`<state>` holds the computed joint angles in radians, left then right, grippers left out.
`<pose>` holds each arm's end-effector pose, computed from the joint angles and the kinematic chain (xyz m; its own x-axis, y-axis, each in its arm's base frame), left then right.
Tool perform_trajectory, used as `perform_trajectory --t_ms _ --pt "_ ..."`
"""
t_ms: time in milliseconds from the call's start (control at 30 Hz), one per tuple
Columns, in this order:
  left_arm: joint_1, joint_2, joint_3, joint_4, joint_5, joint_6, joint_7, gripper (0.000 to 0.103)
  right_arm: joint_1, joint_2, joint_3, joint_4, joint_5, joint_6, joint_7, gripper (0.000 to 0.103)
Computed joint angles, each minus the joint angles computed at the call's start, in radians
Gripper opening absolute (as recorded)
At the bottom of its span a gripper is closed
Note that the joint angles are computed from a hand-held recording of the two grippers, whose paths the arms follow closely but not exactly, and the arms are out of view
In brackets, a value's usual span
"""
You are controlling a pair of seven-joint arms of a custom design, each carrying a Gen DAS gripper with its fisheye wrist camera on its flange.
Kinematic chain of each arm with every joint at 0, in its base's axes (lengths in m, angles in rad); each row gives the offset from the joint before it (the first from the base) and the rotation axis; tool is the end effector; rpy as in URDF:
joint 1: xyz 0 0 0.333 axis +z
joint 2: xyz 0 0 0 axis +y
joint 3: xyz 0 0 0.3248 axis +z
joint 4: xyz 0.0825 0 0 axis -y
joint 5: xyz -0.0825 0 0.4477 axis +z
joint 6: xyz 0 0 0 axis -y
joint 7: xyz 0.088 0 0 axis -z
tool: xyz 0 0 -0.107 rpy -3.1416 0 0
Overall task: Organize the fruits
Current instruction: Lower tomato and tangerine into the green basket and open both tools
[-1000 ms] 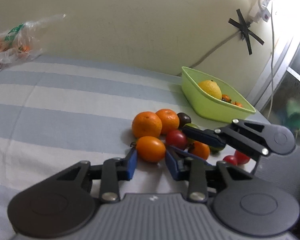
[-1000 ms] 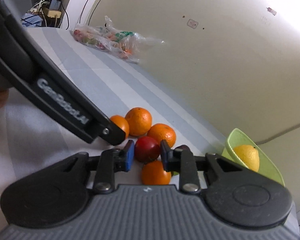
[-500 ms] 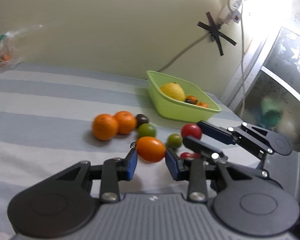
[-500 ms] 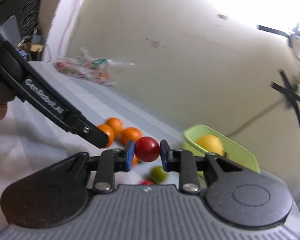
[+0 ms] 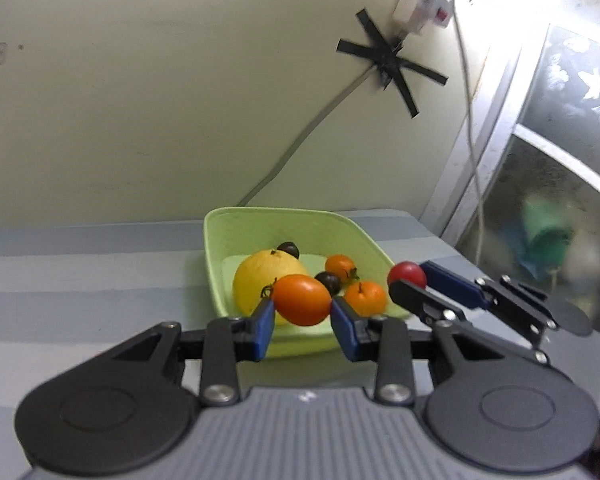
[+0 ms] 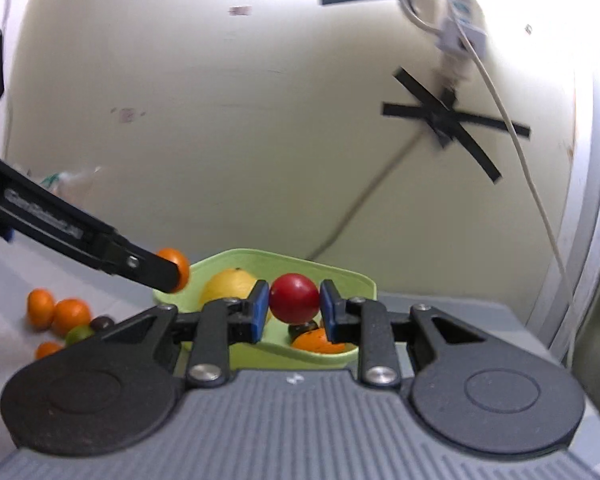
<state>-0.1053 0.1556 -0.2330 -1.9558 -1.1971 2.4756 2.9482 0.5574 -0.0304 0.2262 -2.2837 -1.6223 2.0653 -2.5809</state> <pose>0.6413 -0.2176 0.4137 -0.7986 -0.5477 0.2496 -0.5014 0.3759 -0.7793 0.4429 0.3677 0.3629 -0.3356 -0.9388 0.0777 -0.2694 0.0166 -0.9629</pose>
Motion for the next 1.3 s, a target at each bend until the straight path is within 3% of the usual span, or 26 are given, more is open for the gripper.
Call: perform_trajectory --t_ms 233,500,567,667,933,1033,1167,1300 --pt "-0.030 0.046 -0.024 0.025 0.061 0.051 -0.040 0.031 -0.015 0.006 -0.015 -0.002 0.005 0.053 -0.005 0.031" --pt "-0.042 0.037 -0.042 0.004 0.045 0.125 0.007 0.034 -0.012 0.023 -0.017 0.009 0.018 0.033 -0.016 0.032" --pt "-0.041 0.018 -0.044 -0.014 0.011 0.147 0.039 0.038 -0.010 0.022 -0.016 0.005 0.012 0.027 -0.004 0.033" --pt "-0.042 -0.022 -0.042 -0.054 -0.059 0.188 0.118 0.043 -0.003 0.013 -0.009 -0.009 -0.008 -0.004 0.039 0.057" --pt "-0.069 -0.138 -0.003 -0.171 -0.192 0.311 0.237 0.048 0.003 -0.042 0.009 -0.073 -0.056 -0.036 0.214 0.056" --pt "-0.074 -0.187 0.021 -0.226 -0.228 0.328 0.276 0.049 -0.003 -0.083 0.012 -0.099 -0.037 0.018 0.315 0.056" --pt "-0.073 -0.246 0.059 -0.296 -0.267 0.313 0.309 0.051 0.006 -0.104 0.040 -0.114 0.002 0.067 0.390 0.056" --pt "-0.063 -0.283 0.092 -0.353 -0.292 0.275 0.325 0.051 0.046 -0.080 0.078 -0.099 0.080 0.045 0.410 0.056"
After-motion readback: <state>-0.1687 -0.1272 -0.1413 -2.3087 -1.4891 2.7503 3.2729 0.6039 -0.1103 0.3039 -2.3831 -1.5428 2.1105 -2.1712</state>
